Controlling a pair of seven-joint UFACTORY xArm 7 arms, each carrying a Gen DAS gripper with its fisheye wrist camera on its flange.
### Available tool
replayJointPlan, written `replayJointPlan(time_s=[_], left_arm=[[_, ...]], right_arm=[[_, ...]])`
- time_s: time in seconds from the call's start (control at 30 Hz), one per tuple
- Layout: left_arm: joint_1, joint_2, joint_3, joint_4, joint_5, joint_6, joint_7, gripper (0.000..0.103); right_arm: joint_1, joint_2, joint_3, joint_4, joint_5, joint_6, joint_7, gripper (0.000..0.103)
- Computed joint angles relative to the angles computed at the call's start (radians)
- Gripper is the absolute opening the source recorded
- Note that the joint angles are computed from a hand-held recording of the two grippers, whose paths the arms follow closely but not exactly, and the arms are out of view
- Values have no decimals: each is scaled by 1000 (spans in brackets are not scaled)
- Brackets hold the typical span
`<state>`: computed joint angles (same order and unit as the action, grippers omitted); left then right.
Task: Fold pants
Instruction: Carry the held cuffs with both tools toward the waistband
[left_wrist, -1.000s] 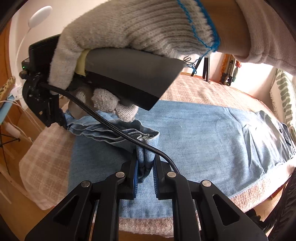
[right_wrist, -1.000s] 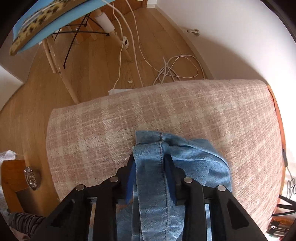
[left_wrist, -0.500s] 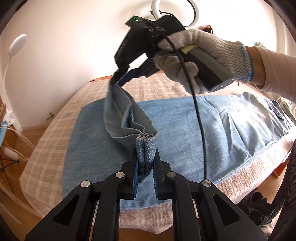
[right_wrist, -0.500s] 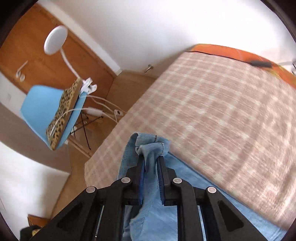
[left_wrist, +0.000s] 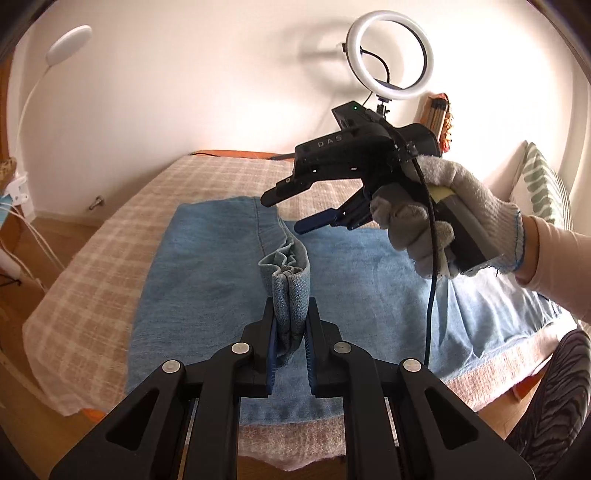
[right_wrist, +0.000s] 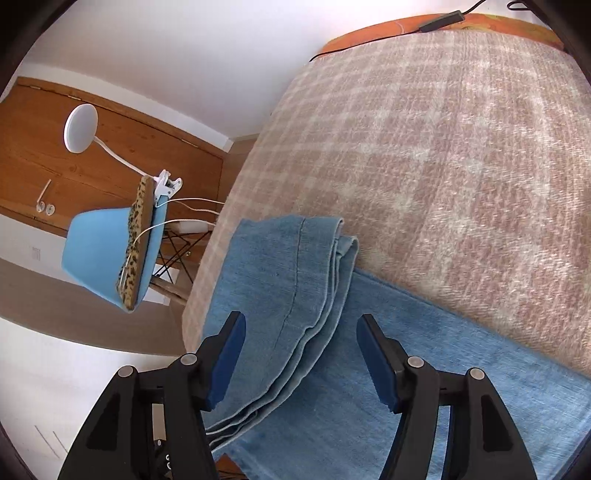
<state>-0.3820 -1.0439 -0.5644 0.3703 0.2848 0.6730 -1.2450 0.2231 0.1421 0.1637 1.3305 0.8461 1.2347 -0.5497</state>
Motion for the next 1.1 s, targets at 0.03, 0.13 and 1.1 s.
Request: replayJointPlan(time_s=[0.03, 0.13, 1.1], left_arm=[[-2, -7, -5, 0, 0, 7, -4, 11], [4, -10, -8, 18, 7, 24, -1, 11], [195, 477, -206, 338, 187, -297, -43, 11]], right_arm=[[11, 4, 6, 2, -7, -13, 18, 66], [33, 19, 20, 12, -24, -34, 54, 66], [-64, -288, -145, -125, -146, -123, -132, 4]])
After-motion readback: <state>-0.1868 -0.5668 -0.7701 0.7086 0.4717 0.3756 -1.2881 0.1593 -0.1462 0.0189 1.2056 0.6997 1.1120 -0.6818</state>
